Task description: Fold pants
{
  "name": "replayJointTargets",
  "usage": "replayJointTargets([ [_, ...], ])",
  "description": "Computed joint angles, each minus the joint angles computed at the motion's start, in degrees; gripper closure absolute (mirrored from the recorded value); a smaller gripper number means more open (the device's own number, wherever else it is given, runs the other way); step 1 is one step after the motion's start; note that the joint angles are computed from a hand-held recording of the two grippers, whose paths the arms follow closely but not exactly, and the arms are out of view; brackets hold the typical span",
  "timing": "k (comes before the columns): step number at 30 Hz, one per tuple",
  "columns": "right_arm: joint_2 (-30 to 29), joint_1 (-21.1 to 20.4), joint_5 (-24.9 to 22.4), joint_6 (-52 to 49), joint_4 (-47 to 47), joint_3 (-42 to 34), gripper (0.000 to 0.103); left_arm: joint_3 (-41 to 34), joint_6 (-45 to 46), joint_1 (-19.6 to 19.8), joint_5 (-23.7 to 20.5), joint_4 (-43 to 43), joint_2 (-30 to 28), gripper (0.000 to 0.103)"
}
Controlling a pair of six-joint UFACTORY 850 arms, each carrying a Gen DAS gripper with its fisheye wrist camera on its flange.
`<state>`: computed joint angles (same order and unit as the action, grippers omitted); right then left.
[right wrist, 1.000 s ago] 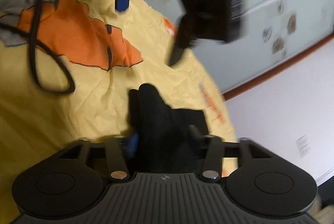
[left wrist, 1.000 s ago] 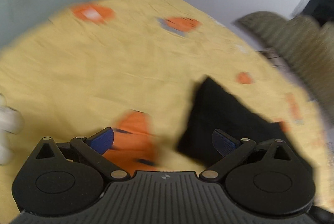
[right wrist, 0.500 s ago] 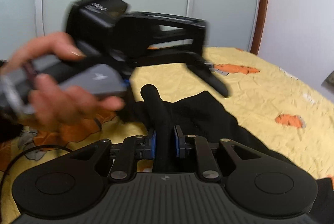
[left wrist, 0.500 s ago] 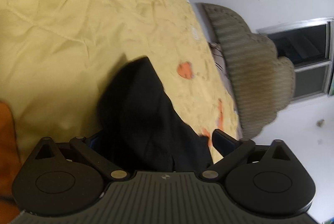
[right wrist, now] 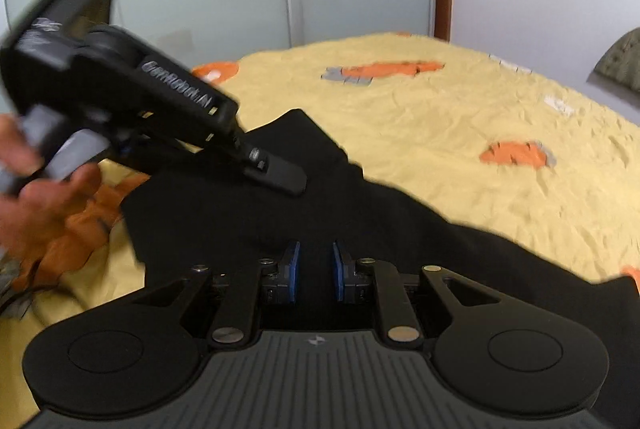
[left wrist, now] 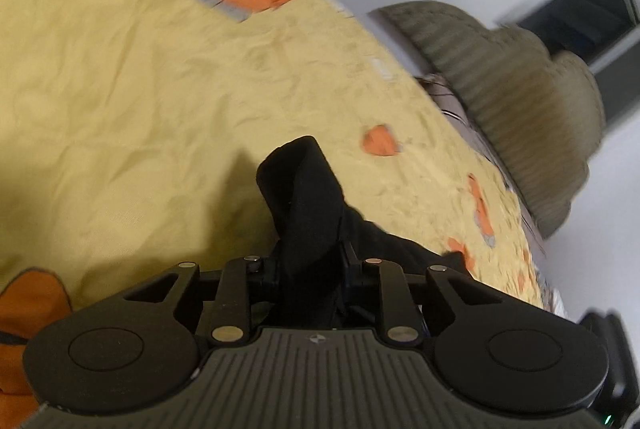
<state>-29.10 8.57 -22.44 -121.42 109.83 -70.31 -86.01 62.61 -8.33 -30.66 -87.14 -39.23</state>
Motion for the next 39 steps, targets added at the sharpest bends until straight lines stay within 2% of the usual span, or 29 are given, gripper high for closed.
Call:
replayJointTargets([
  [3, 1.1, -0.9, -3.4, -2.3, 2.9, 1.3, 0.087, -1.4, -2.1, 1.0, -5.2, 0.9, -1.4, 0.044],
  [4, 1.9, -1.0, -3.7, -1.5, 1.9, 2.0, 0.087, -2.3, -4.0, 1.4, -7.7, 1.6, -2.4, 0.028],
  [5, 2.0, -1.0, -3.2, -1.0, 1.2, 2.0, 0.087, -2.9, -5.5, 1.4, -8.7, 1.9, -3.1, 0.021],
  [8, 2.0, -1.2, -2.6, 0.3, -0.8, 2.4, 0.087, -3.9, -5.1, 0.8, -7.8, 2.8, -4.1, 0.02],
  [9, 2.0, -1.2, -2.8, 0.9, -0.8, 2.6, 0.087, -3.7, -3.3, 0.8, -8.1, 1.5, -4.2, 0.021],
  [10, 1.7, -1.3, -3.4, 1.5, -0.6, 2.6, 0.087, -3.9, -2.6, 0.8, -8.4, 1.3, -4.4, 0.027],
  [11, 1.4, -1.4, -3.8, 2.0, -0.7, 2.3, 0.087, -3.8, -3.1, 0.7, -7.6, 2.1, -4.3, 0.045],
  [12, 1.6, -1.3, -4.1, 1.8, -0.4, 2.6, 0.087, -3.4, -4.3, 0.5, -5.4, 4.2, -3.6, 0.057],
  [13, 1.2, -1.1, -4.1, 0.8, 0.4, 2.3, 0.087, -2.7, -4.5, 0.1, -3.1, 6.0, -2.7, 0.077],
  [14, 1.2, -0.9, -4.2, -0.9, 1.8, 2.4, 0.087, -1.8, -3.0, 0.0, -2.3, 5.6, -1.8, 0.082],
  [17, 2.1, -1.1, -6.5, -5.3, 6.2, 4.3, 0.087, 2.6, 4.7, -0.8, 0.3, -0.1, 1.8, 0.086],
  [21, 3.9, -2.3, -11.4, -8.4, 11.0, 7.2, 0.087, 7.5, 17.4, -4.7, 8.6, -8.4, 7.7, 0.086],
  [24, 6.4, -3.6, -15.2, -11.0, 14.6, 10.2, 0.087, 10.1, 30.4, -8.1, 14.3, -20.9, 11.1, 0.086],
  [28, 9.0, -6.0, -19.9, -10.9, 16.9, 13.3, 0.087, 12.2, 44.6, -11.3, 16.3, -37.1, 13.8, 0.086],
  [32, 11.5, -8.9, -23.9, -9.1, 17.3, 16.4, 0.087, 12.8, 56.2, -14.6, 17.7, -49.5, 15.0, 0.086],
  [36, 14.0, -13.3, -27.9, -6.0, 16.5, 19.8, 0.087, 11.4, 66.8, -18.6, 19.1, -59.5, 14.8, 0.086],
  [39, 14.9, -17.3, -30.8, -3.1, 16.0, 21.8, 0.087, 9.1, 71.5, -21.6, 20.1, -63.0, 13.3, 0.085],
])
